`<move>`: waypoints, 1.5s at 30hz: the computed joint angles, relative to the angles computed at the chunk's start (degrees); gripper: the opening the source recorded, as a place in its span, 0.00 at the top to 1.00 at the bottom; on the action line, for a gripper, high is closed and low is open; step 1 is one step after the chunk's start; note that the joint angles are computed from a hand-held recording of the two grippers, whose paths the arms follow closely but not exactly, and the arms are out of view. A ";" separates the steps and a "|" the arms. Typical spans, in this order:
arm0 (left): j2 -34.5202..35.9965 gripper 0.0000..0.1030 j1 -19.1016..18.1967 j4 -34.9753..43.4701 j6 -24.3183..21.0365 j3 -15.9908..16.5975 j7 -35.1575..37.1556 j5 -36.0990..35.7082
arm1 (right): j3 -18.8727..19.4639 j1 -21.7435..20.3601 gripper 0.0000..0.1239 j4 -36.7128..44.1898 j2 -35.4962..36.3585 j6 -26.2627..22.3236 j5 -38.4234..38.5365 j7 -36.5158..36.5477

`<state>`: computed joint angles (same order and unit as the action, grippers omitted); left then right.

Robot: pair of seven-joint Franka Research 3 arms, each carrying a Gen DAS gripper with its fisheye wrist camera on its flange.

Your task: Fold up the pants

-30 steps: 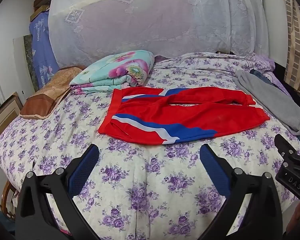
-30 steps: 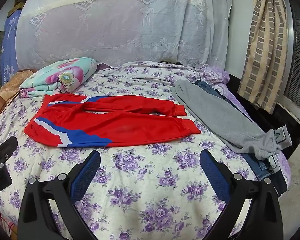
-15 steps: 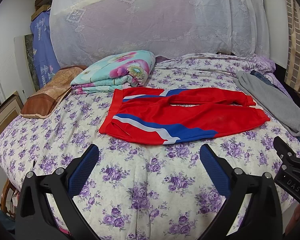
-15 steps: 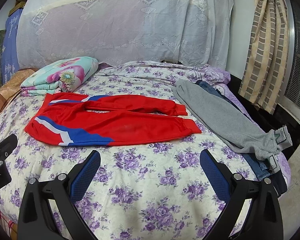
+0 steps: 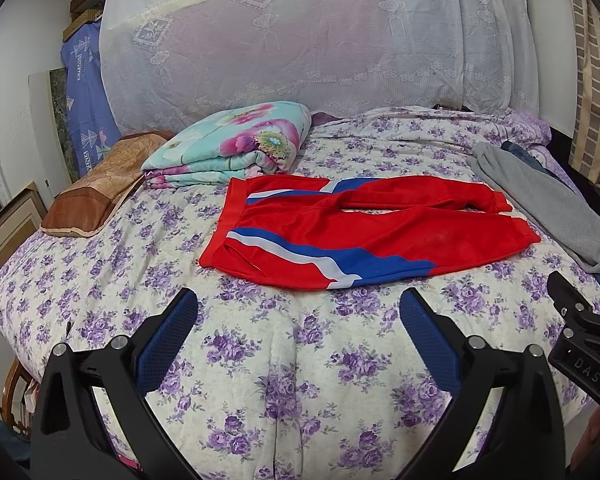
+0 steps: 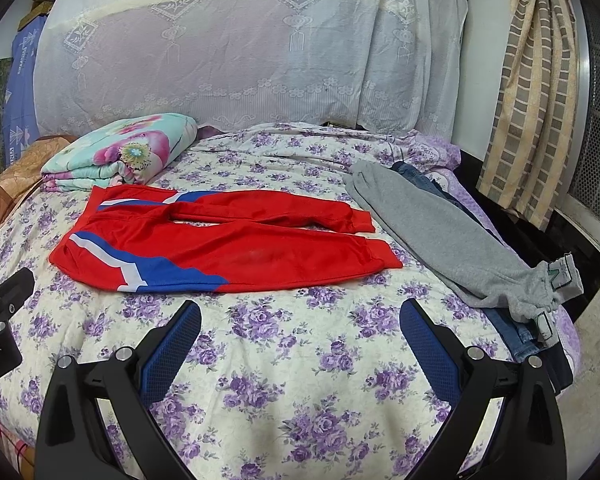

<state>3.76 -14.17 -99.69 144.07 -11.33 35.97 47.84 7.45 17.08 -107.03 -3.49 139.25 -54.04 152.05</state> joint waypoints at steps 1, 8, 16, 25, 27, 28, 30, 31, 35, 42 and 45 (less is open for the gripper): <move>0.00 0.05 -0.01 -0.01 0.02 0.00 -0.06 0.01 | 0.03 0.04 0.20 0.10 0.02 -0.11 0.03 -0.04; -0.07 0.05 -0.02 -0.04 -0.05 0.01 -0.23 0.03 | 0.00 0.25 0.20 0.92 0.28 -0.66 0.43 -0.68; -0.14 0.05 0.03 -0.16 -0.02 -0.01 -0.22 0.00 | -0.10 0.44 0.20 0.41 0.50 -0.25 -0.51 0.37; -0.45 0.05 0.37 -0.89 0.48 0.08 -0.34 -0.37 | -0.15 0.56 0.20 0.59 0.56 -0.44 -0.41 0.15; -0.47 0.05 0.44 -0.93 0.55 0.05 -0.16 -0.48 | -0.14 0.60 0.20 0.64 0.59 -0.53 -0.39 0.13; -0.48 0.05 0.45 -0.93 0.56 0.04 -0.17 -0.46 | -0.14 0.64 0.20 0.70 0.56 -0.61 -0.26 0.02; -0.53 0.05 0.49 -1.02 0.62 0.04 -0.28 -0.39 | -0.13 0.67 0.20 0.71 0.60 -0.62 -0.36 0.10; -0.47 0.05 0.49 -0.94 0.61 0.02 -0.20 -0.48 | -0.13 0.68 0.20 0.69 0.65 -0.63 -0.50 0.20; -0.47 0.05 0.51 -0.93 0.57 0.00 -0.16 -0.52 | -0.18 0.71 0.20 0.61 0.63 -0.56 -0.53 0.22; -0.59 0.05 0.62 -1.31 0.83 0.04 -0.14 -0.63 | -0.17 0.82 0.20 0.89 0.76 -0.75 -0.39 0.04; -0.67 0.05 0.65 -1.52 0.93 0.03 -0.25 -0.60 | -0.19 0.86 0.20 0.92 0.79 -0.82 -0.37 0.01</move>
